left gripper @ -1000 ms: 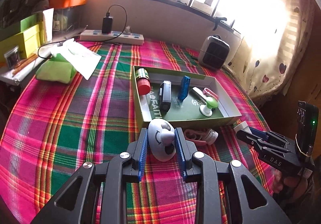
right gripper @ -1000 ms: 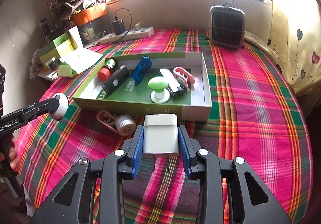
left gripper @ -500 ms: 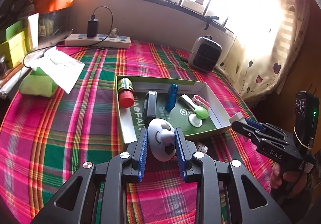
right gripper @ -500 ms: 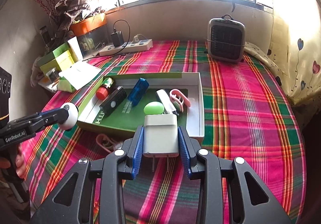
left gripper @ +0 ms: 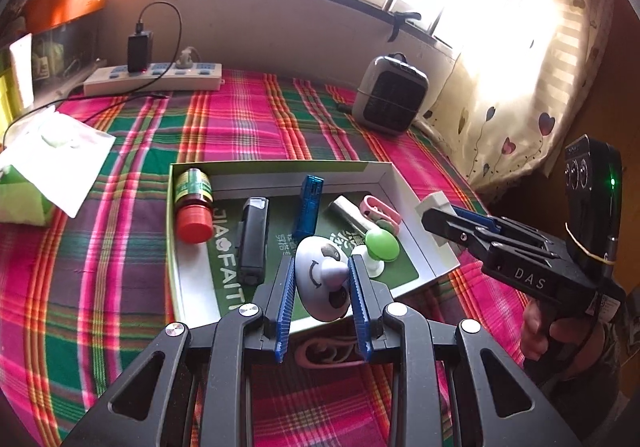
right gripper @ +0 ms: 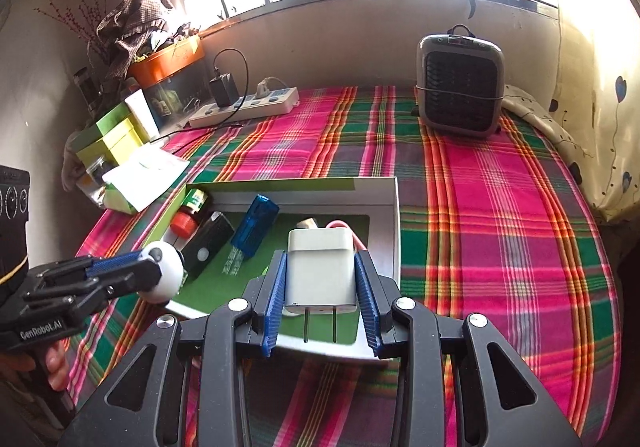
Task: Organize rigid objects
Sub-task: 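Carry the white round object with the left gripper while the right gripper carries the charger toward the box, then lower the white round object and white charger into the box lid and open both grippers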
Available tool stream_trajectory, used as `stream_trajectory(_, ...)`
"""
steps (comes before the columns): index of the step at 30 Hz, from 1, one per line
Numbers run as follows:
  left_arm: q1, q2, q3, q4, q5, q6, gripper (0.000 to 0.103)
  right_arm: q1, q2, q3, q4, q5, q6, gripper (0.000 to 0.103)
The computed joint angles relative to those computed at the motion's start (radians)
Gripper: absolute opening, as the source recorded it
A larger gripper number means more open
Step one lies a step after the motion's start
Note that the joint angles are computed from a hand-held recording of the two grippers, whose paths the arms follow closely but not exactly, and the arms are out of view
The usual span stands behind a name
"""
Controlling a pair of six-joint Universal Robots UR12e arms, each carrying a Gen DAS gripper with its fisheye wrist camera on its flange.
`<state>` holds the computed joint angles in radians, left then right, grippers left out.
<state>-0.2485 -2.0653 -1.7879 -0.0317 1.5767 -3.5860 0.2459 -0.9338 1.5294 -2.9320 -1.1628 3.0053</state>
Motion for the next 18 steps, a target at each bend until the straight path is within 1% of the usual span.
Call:
stream_trajectory(4, 0.000, -0.016, 0.024, -0.022, -0.010, 0.018, 0.025, 0.001, 0.027, -0.045, 0.041, 0.007, -0.007, 0.035)
stream_trajectory(8, 0.004, -0.033, 0.051, -0.053, -0.020, 0.018, 0.025, 0.000, 0.050, -0.082, 0.075, 0.023, -0.024, 0.035)
stream_trajectory(14, 0.007, -0.056, 0.082, -0.089, -0.026, 0.021, 0.025, 0.004, 0.081, -0.133, 0.110, 0.016, -0.041, 0.035)
stream_trajectory(18, 0.007, -0.067, 0.095, -0.103, -0.026, 0.024, 0.025, 0.004, 0.098, -0.162, 0.144, 0.026, -0.048, 0.035)
